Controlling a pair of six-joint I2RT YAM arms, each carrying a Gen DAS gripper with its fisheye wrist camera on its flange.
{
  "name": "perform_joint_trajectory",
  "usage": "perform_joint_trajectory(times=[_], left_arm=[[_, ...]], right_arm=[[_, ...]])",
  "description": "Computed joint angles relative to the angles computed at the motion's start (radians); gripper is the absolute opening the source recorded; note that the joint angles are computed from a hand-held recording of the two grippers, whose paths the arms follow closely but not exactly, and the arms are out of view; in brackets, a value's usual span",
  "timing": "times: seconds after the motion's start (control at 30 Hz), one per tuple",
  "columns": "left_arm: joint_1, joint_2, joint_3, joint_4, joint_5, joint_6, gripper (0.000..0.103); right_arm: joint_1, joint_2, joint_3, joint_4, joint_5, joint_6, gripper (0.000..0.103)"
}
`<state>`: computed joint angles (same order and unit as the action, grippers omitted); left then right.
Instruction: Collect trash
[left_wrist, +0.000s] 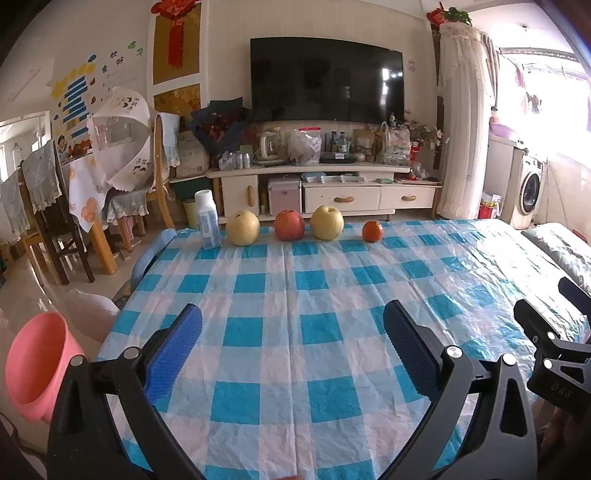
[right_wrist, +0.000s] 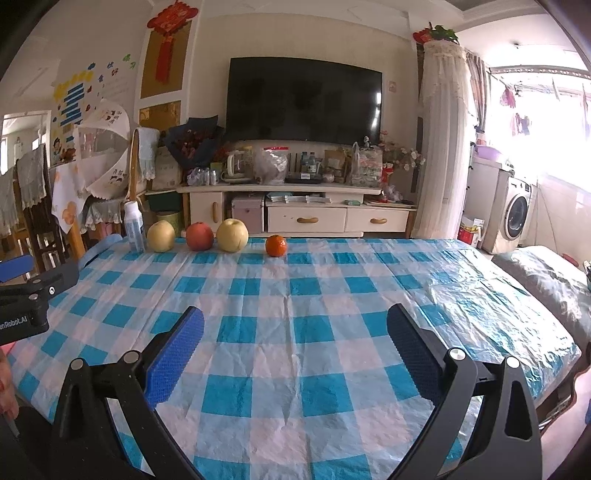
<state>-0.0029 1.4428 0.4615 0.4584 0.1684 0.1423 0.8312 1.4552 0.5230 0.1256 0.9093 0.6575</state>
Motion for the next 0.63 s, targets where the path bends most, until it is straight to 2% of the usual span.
perform_joint_trajectory(times=[0.17, 0.3, 0.43, 0.63], left_arm=[[0.004, 0.089, 0.026, 0.046, -0.018, -0.003, 0.099], [-0.002, 0.211, 0.095, 0.034, -0.054, 0.005, 0.099], [-0.012, 0.368, 0.209, -0.019, -0.096, 0.000, 0.099], [-0.042, 0.627, 0.448, -0.170, -0.129, -0.030, 0.099]], right_arm=[[-0.045, 0.072, 0.025, 0.069, -0.063, -0.047, 0.098], [-0.106, 0.167, 0.075, 0.108, -0.162, -0.078, 0.098], [-0.210, 0.321, 0.182, 0.120, -0.319, -0.101, 0.098], [-0.310, 0.552, 0.404, 0.028, -0.456, -0.135, 0.098]])
